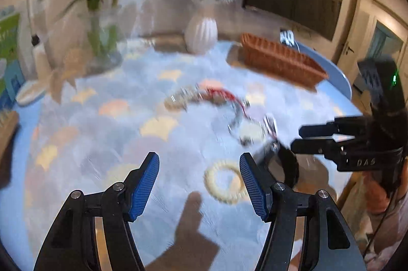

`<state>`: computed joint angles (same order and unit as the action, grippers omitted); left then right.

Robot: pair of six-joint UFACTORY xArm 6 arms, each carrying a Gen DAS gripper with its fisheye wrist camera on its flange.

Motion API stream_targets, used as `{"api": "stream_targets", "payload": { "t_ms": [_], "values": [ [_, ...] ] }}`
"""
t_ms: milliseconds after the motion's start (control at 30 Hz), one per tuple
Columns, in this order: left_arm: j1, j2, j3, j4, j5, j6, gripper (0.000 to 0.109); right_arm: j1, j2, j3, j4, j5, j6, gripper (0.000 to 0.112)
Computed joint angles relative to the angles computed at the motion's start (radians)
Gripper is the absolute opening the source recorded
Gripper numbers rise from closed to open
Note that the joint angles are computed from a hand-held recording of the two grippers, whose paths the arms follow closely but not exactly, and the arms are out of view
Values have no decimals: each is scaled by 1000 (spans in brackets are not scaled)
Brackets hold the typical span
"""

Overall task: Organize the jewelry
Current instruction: 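Move the left tool to the cream coil hair tie while the right reaches the black watch, then close the left tool on the cream hair tie while the right grasps the black watch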

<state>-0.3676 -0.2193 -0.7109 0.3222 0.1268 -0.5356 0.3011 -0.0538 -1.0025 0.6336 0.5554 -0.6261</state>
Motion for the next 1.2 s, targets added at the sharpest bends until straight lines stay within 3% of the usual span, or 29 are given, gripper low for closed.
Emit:
{"api": "stream_targets", "payload": {
  "t_ms": [133, 267, 367, 600, 767, 867, 1067, 1200],
  "values": [
    [-21, 55, -4, -52, -10, 20, 62, 18, 6, 28, -59, -41, 54, 51],
    [-37, 114, -44, -167, 30, 82, 47, 32, 25, 37, -129, -72, 112, 49],
    [-40, 130, -64, -115, 50, 35, 44, 49, 34, 52, -231, -124, 186, 45],
    [-37, 133, -84, 66, 91, -117, 33, 72, 34, 71, -320, -176, 241, 37],
    [-29, 132, -83, 95, 90, -148, 25, 78, 37, 72, -315, -181, 234, 34],
    [-27, 128, -75, 89, 80, -149, 13, 80, 37, 73, -304, -182, 221, 30],
    [-27, 118, -54, 61, 47, -142, 11, 86, 27, 90, -321, -205, 230, 21],
    [-27, 105, -35, 36, 27, -132, 10, 78, 24, 85, -232, -179, 166, 18]
  ]
}}
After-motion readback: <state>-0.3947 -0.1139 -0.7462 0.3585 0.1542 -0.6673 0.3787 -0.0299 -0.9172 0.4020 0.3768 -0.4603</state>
